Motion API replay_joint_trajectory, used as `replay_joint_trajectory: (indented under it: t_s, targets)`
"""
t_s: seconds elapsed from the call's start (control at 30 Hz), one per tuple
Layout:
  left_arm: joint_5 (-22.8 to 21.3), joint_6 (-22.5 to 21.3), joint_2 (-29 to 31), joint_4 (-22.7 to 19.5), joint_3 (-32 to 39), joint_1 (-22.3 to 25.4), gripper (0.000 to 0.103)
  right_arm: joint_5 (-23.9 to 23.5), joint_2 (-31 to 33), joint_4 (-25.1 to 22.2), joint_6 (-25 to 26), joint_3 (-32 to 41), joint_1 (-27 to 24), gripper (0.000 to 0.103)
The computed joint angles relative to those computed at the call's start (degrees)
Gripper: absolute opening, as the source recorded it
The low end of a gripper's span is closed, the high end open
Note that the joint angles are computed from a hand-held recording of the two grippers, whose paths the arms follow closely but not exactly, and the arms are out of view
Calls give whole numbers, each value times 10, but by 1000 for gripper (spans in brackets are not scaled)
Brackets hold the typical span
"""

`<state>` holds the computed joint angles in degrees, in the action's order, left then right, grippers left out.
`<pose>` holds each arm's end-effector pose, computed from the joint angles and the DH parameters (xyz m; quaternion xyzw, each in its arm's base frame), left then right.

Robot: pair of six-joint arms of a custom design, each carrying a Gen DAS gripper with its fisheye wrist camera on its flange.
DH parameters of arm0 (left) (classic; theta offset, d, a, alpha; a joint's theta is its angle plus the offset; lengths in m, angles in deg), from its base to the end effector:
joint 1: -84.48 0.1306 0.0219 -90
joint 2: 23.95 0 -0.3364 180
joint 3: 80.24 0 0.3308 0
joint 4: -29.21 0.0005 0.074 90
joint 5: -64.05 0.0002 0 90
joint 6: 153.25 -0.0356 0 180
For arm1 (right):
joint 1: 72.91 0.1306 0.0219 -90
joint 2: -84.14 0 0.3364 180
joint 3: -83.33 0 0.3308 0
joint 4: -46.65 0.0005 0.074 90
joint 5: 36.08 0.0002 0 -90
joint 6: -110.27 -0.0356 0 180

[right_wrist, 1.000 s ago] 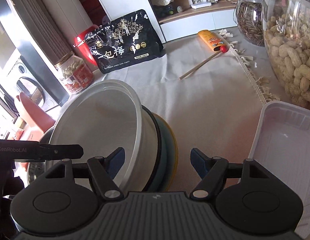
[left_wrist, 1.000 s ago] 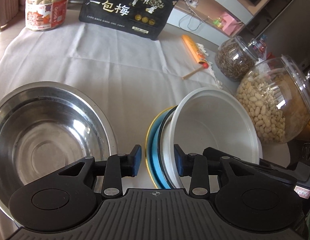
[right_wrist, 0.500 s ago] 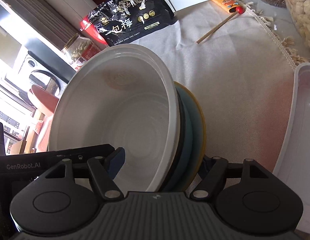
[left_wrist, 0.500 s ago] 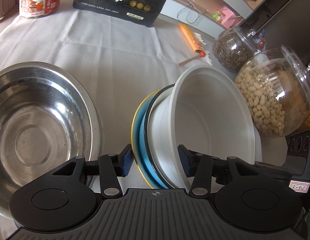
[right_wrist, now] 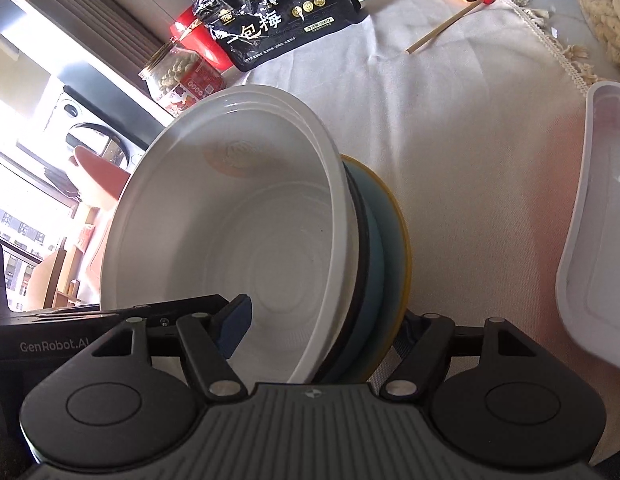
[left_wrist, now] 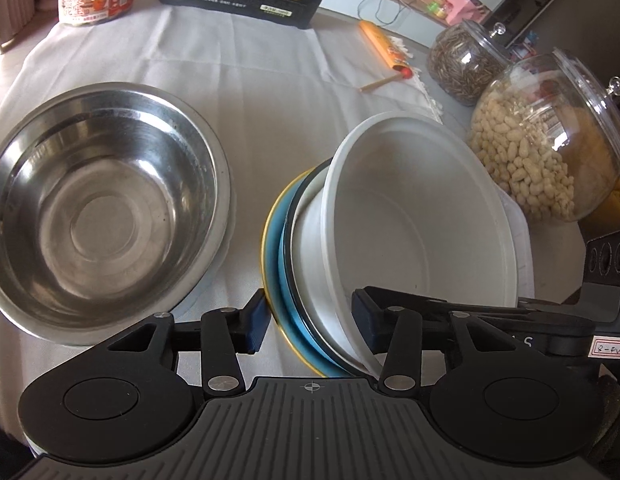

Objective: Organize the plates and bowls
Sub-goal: 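Close the left gripper on the rim of the stacked bowls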

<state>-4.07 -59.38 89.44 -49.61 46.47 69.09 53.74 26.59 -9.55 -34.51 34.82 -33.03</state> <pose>0.4992 -0.1517 0.4181 0.1364 0.9506 -0.2177 0.1744 0.4633 0.3866 0.3860 0.1201 0.9231 0.2695 0.2464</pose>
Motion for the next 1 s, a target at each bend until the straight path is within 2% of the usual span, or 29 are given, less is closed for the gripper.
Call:
replay_joint_trajectory:
  t_s: [0.2,0.53,0.6,0.73,1.0]
  targets:
    - [-3,-8,-8,11,-13,1,47,12,-11,16,-8,-20,9,72]
    - [8,-10,10,-3,9,4,47,-16,-24,62,-31,-55,-5,74]
    - [18,-5,20,-13,24,7,47,-1,-18,50,-22,-42,-4,74]
    - [33,15,35,-16,42,13,47,61,9,-6,7,20,4,74]
    - [42,17,38,-9,42,16,47,50,18,-18,1,35,5,72]
